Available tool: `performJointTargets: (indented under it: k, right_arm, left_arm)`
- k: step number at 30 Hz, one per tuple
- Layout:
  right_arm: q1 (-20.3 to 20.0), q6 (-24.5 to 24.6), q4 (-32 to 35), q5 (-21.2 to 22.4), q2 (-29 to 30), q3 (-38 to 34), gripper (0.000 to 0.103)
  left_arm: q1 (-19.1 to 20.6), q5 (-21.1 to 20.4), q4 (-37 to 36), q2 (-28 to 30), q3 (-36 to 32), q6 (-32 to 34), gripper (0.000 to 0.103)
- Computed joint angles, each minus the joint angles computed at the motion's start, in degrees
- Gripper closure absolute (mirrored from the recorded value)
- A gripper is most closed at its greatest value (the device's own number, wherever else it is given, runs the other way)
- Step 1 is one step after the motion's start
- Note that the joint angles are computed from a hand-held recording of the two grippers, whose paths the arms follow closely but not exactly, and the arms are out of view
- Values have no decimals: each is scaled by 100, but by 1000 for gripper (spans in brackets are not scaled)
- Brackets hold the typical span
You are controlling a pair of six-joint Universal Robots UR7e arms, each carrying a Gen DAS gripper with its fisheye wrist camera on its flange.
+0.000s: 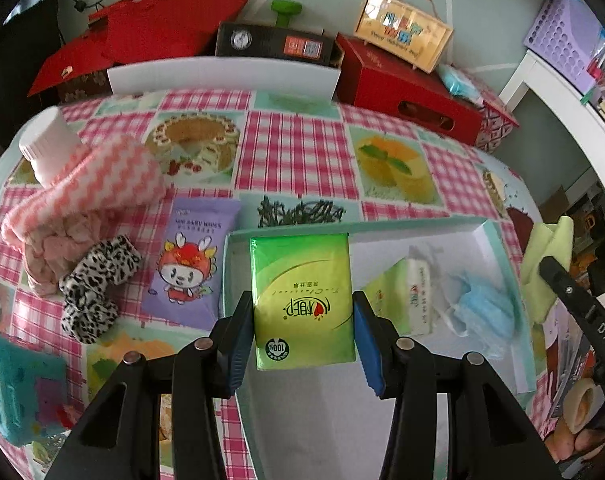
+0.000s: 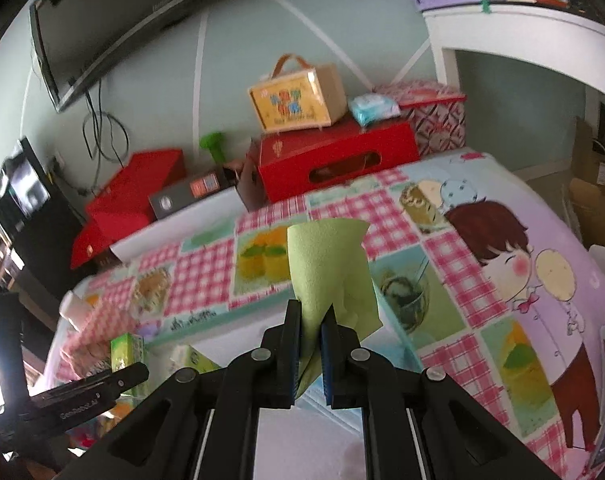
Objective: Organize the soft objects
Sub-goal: 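Carry the green pack into the tray and open the left gripper while the right gripper carries the cloth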
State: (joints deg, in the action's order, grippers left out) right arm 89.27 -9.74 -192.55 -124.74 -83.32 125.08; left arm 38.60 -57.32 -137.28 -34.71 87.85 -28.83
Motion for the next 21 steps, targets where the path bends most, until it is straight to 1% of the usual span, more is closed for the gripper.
performJointTargets:
  k: [4,12,13,14,21]
  right_arm:
    - [-4,-16,196,-62,134,-75,94]
    - [-7,125,616,-411,249,-192,93]
    - [-5,127,633,-422,250,-196,93]
    - [-6,128,648,-409,243,-194,90]
    - [24,109,717,-475,261,-219,90]
  left_arm:
    - [46,-22,91,46,-28,-58,54]
    - [53,8,239,90,-82,-137,54]
    - [56,5,263,94,-95,-141,54]
    - [55,3,284,95,-103,-149,54]
    - [28,43,230,50,-67,-137,54]
